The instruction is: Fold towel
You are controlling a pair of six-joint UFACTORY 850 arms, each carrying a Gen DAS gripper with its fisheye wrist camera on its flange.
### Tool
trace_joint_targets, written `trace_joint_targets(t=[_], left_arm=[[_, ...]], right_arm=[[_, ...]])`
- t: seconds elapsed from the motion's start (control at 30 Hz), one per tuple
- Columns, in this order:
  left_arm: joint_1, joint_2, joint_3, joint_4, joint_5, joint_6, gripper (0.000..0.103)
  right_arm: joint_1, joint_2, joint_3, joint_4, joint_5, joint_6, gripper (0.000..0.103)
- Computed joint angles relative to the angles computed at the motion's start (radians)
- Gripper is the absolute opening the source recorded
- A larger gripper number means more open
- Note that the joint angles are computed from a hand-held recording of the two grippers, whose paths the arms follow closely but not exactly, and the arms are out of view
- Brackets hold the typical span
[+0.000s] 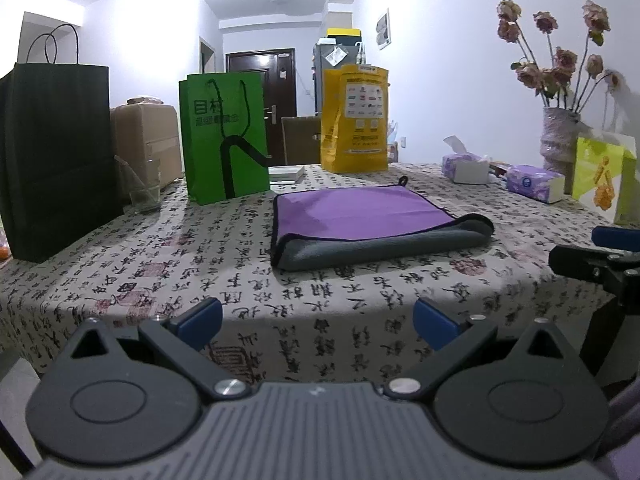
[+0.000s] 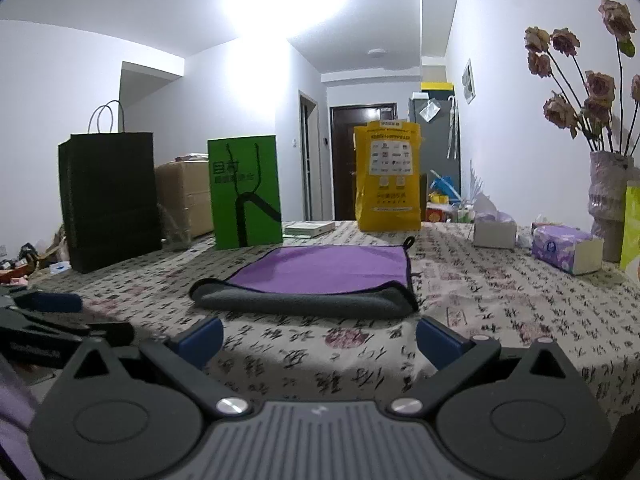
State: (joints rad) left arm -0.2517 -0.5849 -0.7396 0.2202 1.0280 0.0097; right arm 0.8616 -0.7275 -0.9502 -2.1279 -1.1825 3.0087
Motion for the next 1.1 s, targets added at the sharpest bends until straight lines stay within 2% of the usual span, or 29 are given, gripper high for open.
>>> trace_joint_targets(t=[0.1,0.23,0.33,0.4,0.53,0.6,0.7,0.83,0.87,0.93,1.0,1.03,1.07,1.1], left_arm=[[0.001,-0.015,-0.035,0.003,-0.030,-0.015,0.103],[0.000,-0.046,-0.091,0.010,-0.041,-0.026,0.102],[-0.005,-0.077,-0.156,0.013,-0.107,-0.045,0.093],[-0.006,-0.103,-0.208,0.015,-0.155,-0.069,0.086],[-0.007,-0.151,-0.312,0.035,-0.246,-0.098,0.076],[-0.010,-0.178,-0.370,0.037,-0.294,-0.086,0.069],[-0.007,-0.222,-0.458,0.055,-0.350,-0.106,0.067],[-0.004,-0.281,-0.564,0.069,-0.406,-0.141,0.066],[-0.002,-0.295,-0.591,0.101,-0.434,-0.177,0.061],[0.007,-0.315,-0.636,0.209,-0.488,-0.292,0.045],[0.016,-0.328,-0.663,0.317,-0.513,-0.387,0.024],[0.017,-0.327,-0.662,0.330,-0.510,-0.393,0.018],[0.019,-0.325,-0.662,0.350,-0.511,-0.398,0.008],[0.023,-0.324,-0.663,0.372,-0.502,-0.407,0.007]], right_arm=[[-0.022,-0.021,-0.016,-0.010,-0.029,-0.032,0.100],[-0.060,-0.026,-0.026,-0.049,-0.004,-0.056,0.095],[-0.100,-0.026,-0.036,-0.090,0.049,-0.055,0.088],[-0.132,-0.023,-0.041,-0.134,0.097,-0.044,0.078],[-0.181,-0.037,-0.070,-0.178,0.152,-0.064,0.075],[-0.207,-0.044,-0.086,-0.199,0.170,-0.069,0.068],[-0.248,-0.057,-0.115,-0.227,0.198,-0.086,0.061],[-0.301,-0.076,-0.162,-0.246,0.241,-0.119,0.059],[-0.316,-0.079,-0.175,-0.254,0.260,-0.125,0.058],[-0.345,-0.088,-0.202,-0.279,0.321,-0.126,0.052],[-0.377,-0.095,-0.225,-0.339,0.399,-0.096,0.026],[-0.388,-0.097,-0.234,-0.367,0.436,-0.085,0.020],[-0.397,-0.101,-0.245,-0.380,0.465,-0.087,0.010],[-0.400,-0.103,-0.250,-0.383,0.476,-0.091,0.007]])
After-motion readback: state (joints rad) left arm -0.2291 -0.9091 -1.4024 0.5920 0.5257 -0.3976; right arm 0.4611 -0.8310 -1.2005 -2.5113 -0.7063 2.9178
